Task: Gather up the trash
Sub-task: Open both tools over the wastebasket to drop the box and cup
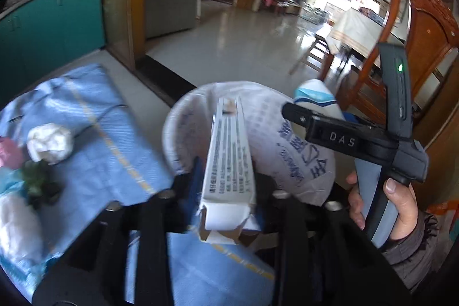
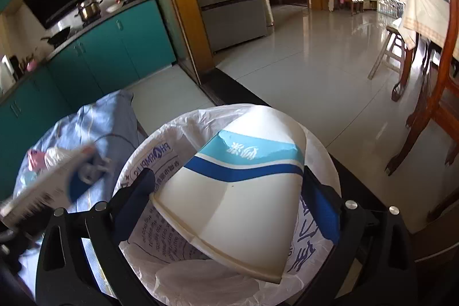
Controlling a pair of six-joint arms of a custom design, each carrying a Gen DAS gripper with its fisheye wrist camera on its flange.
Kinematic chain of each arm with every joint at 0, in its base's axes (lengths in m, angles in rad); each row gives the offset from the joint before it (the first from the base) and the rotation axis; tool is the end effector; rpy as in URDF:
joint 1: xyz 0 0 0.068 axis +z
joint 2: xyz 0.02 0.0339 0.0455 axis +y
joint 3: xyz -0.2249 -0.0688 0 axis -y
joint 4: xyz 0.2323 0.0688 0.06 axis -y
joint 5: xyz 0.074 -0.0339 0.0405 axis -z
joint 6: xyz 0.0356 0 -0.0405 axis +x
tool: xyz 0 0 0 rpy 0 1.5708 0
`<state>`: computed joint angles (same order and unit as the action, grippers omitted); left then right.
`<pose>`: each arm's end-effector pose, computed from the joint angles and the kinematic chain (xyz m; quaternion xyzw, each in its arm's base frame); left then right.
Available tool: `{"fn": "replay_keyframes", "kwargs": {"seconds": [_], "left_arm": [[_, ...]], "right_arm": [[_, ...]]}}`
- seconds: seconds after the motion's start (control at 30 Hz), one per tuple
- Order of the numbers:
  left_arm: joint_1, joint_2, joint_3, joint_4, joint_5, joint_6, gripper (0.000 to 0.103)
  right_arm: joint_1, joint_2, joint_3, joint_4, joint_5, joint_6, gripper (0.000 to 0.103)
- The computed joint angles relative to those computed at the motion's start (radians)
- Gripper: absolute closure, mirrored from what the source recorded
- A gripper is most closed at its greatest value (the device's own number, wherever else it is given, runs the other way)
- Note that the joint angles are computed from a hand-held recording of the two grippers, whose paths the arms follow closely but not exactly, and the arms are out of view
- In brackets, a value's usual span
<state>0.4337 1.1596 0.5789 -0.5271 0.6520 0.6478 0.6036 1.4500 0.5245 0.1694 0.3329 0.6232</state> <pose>0.1932 0.0657 0.1508 0.1716 0.9089 -0.1554 0.3468 0.2197 0.1374 0.1134 0.0745 0.9048 0.1005 0.4070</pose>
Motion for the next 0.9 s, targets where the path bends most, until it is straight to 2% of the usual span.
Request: {"fn": "replay_keyframes", "kwargs": {"seconds": [0.03, 0.07, 0.23, 0.33, 0.4, 0.47, 0.57, 0.7, 0.83, 0.9], "left_arm": [[-0.030, 0.009, -0.014, 0.037, -0.013, -0.031, 0.029], [-0.046, 0.019, -0.031, 0.082, -0.015, -0.058, 0.028], [-0.010, 0.028, -0.049, 0.111, -0.022, -0.043, 0.028], [0.099, -0.091, -0.106, 0.132, -0.050, -0.016, 0.024], [0.207, -0.198, -0.170, 0.201, -0.090, -0.009, 0.023], [0.339, -0.222, -0.193, 0.263, -0.107, 0.020, 0.023], [0.592, -0.090, -0.126, 0.307, -0.057, 0.129, 0.023], [0.818, 0.147, 0.031, 0.315, -0.052, 0.248, 0.023], [0.978, 0.371, 0.225, 0.304, -0.068, 0.305, 0.022], [1.026, 0.427, 0.296, 0.284, -0.069, 0.303, 0.022]], "right_arm": [[-0.006, -0.008, -0.009, 0.007, -0.002, 0.005, 0.004], [-0.009, -0.008, -0.011, 0.005, -0.004, 0.009, 0.004], [-0.022, -0.008, -0.020, 0.004, -0.025, -0.002, 0.004], [-0.009, -0.009, -0.018, 0.019, -0.030, -0.011, 0.004], [0.013, 0.012, 0.002, 0.021, -0.016, -0.026, 0.004], [0.037, 0.031, 0.021, 0.023, -0.014, -0.053, 0.004], [0.101, 0.086, 0.073, 0.030, -0.011, -0.103, 0.004], [0.203, 0.216, 0.206, 0.045, -0.138, -0.199, 0.004], [0.349, 0.433, 0.494, -0.050, -0.256, -0.311, 0.004], [0.424, 0.563, 0.709, -0.157, -0.318, -0.373, 0.004]]}}
